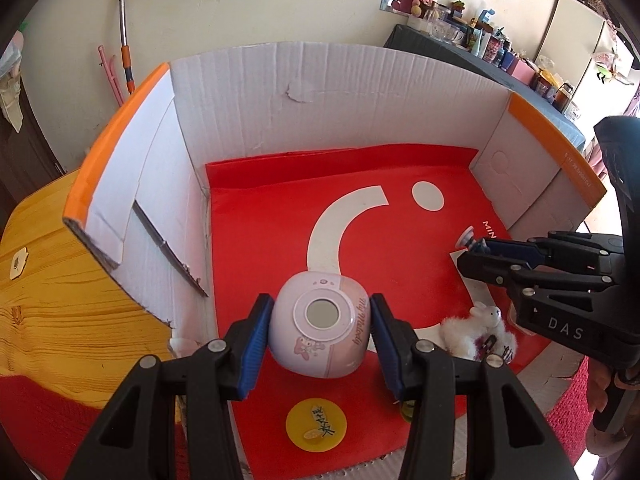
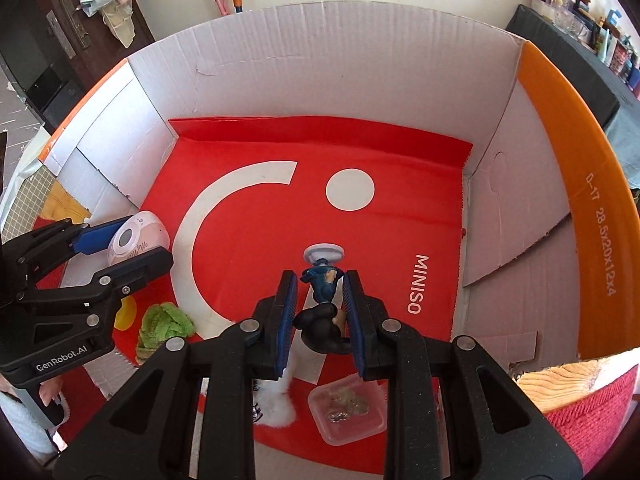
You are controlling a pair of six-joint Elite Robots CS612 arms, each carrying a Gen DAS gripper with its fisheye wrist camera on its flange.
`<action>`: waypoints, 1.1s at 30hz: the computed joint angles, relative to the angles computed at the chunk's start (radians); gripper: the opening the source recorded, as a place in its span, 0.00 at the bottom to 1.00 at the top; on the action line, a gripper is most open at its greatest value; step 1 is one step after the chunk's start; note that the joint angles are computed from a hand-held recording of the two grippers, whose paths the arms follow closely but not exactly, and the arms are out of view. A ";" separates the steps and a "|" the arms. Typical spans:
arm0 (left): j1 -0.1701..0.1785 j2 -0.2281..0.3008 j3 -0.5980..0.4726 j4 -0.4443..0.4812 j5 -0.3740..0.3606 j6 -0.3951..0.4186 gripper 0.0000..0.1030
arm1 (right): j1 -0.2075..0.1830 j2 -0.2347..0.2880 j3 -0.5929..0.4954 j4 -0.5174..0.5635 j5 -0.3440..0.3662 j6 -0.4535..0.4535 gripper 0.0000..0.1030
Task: Organize objects
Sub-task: 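Carry pink device with left tool while right tool carries figurine into orange box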
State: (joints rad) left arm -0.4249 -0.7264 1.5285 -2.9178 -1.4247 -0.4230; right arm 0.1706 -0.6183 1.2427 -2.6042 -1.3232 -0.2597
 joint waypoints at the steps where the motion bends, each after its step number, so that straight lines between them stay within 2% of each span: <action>1: 0.000 0.001 -0.001 0.001 0.000 0.002 0.49 | -0.001 0.001 0.000 0.003 -0.003 -0.002 0.22; 13: -0.008 0.002 -0.016 0.049 0.029 0.017 0.49 | -0.008 -0.001 -0.002 0.024 -0.018 -0.028 0.22; 23: -0.021 0.010 -0.031 0.104 0.095 0.051 0.49 | -0.013 -0.008 0.012 0.015 -0.025 -0.045 0.22; 33: -0.023 0.012 -0.038 0.124 0.105 0.059 0.49 | -0.014 -0.013 0.017 0.016 -0.034 -0.055 0.22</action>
State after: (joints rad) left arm -0.4477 -0.7147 1.4904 -2.7937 -1.3200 -0.3643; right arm 0.1571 -0.6318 1.2600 -2.5885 -1.3572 -0.3149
